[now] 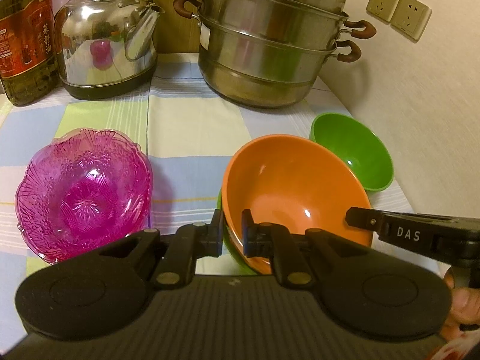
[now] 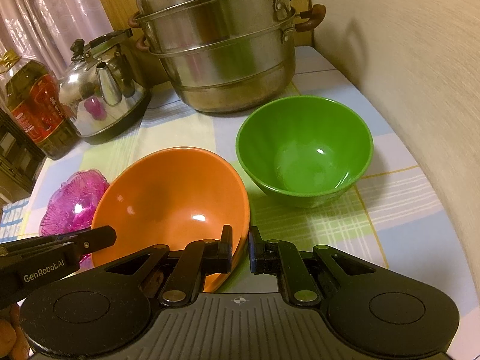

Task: Organize plates and bowls
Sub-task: 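Lower the orange bowl into the green bowl and open both tools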

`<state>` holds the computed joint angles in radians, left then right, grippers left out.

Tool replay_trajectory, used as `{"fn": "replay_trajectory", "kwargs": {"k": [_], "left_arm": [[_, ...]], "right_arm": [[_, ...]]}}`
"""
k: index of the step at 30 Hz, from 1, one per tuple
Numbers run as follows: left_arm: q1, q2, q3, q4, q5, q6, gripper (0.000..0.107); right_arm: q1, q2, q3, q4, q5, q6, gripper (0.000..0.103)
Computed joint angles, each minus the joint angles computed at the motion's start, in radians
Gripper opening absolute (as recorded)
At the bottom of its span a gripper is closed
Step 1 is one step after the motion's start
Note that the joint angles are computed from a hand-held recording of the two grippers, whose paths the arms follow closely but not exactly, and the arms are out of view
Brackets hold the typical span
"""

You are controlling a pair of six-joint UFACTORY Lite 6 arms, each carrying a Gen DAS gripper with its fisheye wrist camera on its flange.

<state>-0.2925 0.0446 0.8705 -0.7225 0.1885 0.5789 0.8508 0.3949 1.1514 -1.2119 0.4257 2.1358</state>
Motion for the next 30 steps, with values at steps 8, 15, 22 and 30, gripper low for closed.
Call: {"fn": "replay_trajectory", "kwargs": {"k": [8,15,22,30], "left_arm": [[0.001,0.004,-0.002,-0.025,-0.003,0.023,0.010],[-0.007,0.004,-0.019,-0.032,-0.039,0.035,0.026],[0.018,-0.061,-0.061,-0.148,-0.030,0.137,0.028],[0.002,-0.205,-0.144,0.027,-0.016,-0.067,0.028]], "right_arm": [[-0.003,0.001,-0.003,-0.012,-0.004,0.013,0.011],[0.001,-0.004,-0.022,-0.086,0.007,0.098,0.011],[0.016,-0.072,-0.089,-0.147,0.039,0.202,0.013],[0.062,-0.177,-0.183,-0.119,0.075,0.249,0.017]]}}
